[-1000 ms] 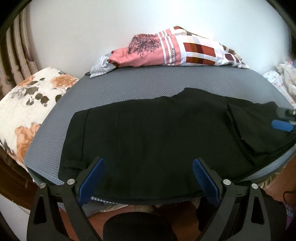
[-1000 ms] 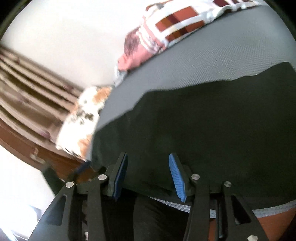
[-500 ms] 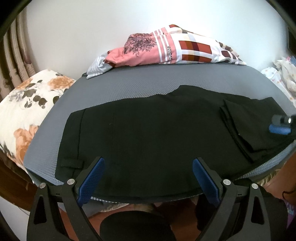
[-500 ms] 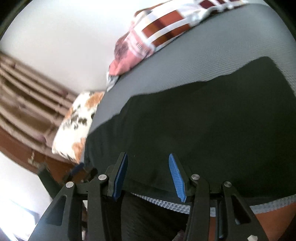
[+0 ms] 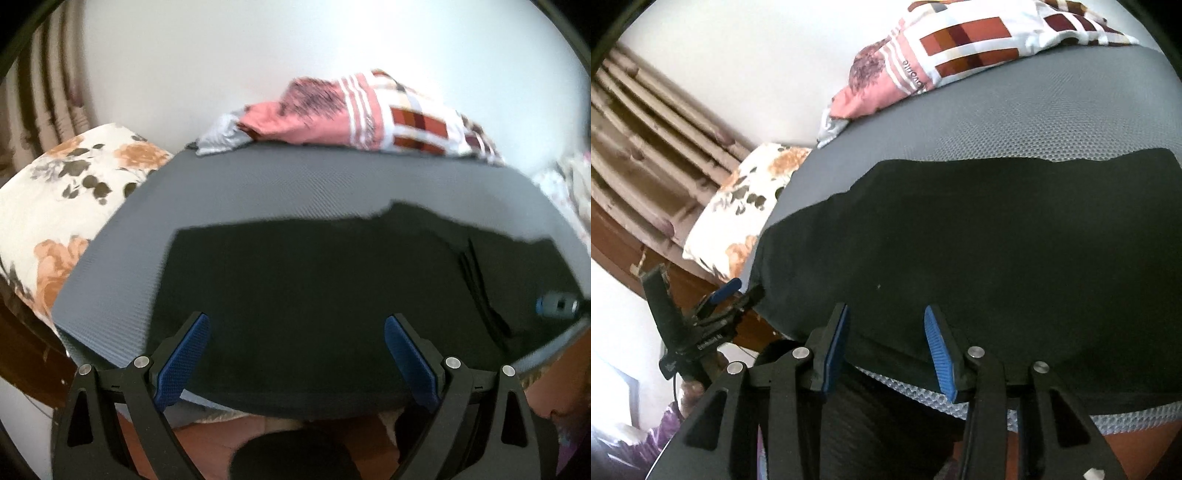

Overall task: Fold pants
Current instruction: 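Grasp the trouser waistband edge with the left gripper and lift it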

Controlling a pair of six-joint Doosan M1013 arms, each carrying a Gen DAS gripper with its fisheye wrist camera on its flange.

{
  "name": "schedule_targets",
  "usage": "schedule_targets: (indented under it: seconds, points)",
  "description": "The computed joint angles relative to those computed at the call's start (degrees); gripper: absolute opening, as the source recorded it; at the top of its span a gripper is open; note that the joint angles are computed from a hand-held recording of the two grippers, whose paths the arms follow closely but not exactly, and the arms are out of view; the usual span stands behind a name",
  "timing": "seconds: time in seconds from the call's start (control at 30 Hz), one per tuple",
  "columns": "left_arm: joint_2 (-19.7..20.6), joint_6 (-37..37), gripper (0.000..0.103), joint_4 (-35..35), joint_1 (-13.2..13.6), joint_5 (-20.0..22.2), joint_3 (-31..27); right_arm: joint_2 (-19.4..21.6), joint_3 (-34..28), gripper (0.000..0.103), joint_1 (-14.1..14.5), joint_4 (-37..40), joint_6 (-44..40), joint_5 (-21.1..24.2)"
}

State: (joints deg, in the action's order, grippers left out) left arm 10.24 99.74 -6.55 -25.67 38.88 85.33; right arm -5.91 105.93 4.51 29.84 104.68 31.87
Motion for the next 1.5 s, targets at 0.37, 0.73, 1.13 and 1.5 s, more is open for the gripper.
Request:
schedule_targets:
  seconds: [0.37, 0.73, 1.13, 1.5]
  points:
    - [6.5, 9.0, 0.084, -11.6, 9.6, 12.4, -8.4, 0.9, -0.1, 0.041, 1.0, 2.6, 0.8, 1.0]
    - [16.3, 18.0, 0.084, -26.6, 12.9, 32.1, -18.3, 1.8, -1.7, 0.042, 1.5, -1.4, 5.6, 3.0]
    - [13.4, 17.2, 0.052, -16.6, 9.0, 22.9, -15.2, 2.3, -2.0, 0.045, 1.1, -0.5, 7.3, 3.3]
    - [8.4, 16.3, 0.019, -16.3, 8.0, 16.7, -12.4, 2.4, -2.2, 0.047, 1.4, -3.0, 9.9, 2.1]
